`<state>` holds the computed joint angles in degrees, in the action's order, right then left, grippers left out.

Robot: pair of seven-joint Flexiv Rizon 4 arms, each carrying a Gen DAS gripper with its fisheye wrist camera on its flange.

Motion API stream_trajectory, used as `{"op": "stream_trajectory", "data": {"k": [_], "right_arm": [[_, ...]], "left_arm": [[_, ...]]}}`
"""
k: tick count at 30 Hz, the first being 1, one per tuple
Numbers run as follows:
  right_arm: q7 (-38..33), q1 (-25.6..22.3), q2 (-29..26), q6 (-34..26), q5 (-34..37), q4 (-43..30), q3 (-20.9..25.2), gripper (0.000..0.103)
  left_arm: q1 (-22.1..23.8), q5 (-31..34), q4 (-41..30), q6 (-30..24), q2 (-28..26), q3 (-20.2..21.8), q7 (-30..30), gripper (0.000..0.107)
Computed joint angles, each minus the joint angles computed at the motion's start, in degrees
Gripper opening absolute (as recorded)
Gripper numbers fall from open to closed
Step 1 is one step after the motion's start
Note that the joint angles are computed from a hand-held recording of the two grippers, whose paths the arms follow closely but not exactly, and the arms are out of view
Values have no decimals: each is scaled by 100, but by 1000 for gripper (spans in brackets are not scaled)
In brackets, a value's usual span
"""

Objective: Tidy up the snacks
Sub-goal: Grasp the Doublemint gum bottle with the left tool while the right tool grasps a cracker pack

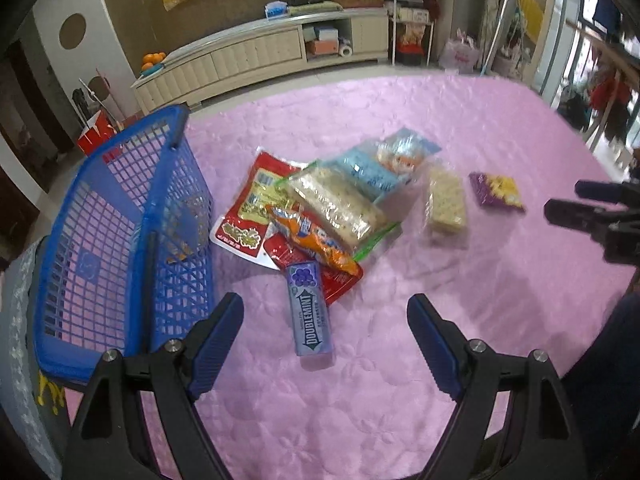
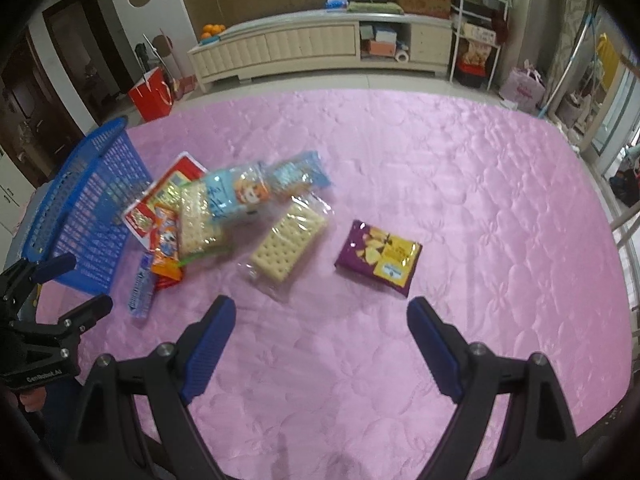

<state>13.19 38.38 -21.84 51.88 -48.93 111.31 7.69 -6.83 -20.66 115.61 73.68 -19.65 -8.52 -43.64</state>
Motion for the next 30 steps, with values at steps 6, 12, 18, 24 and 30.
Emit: {"op": "stream_trajectory", "data": {"k": [6, 12, 18, 24, 30], "right_arm": [[-136, -109, -219, 342, 173, 28, -40, 90], [-264, -151, -357, 565, 359, 21, -141, 90], [-343, -200, -613, 1002, 592, -151, -256, 90], [-822, -184, -1015, 1179, 1060, -623, -313, 90], [-984, -196, -1373, 1350, 1624, -1029, -401, 90]], "left_arm": [[-310, 747, -455, -273, -508, 425, -544, 68], [-387, 1174, -769, -391, -871, 597, -1006, 54], [-340, 1330, -1044, -623, -1136, 644, -1300, 47], [-45, 1074, -1123, -778, -1262, 330, -1089, 31], [-10, 993, -1218, -883, -1289, 333, -964, 30]]}}
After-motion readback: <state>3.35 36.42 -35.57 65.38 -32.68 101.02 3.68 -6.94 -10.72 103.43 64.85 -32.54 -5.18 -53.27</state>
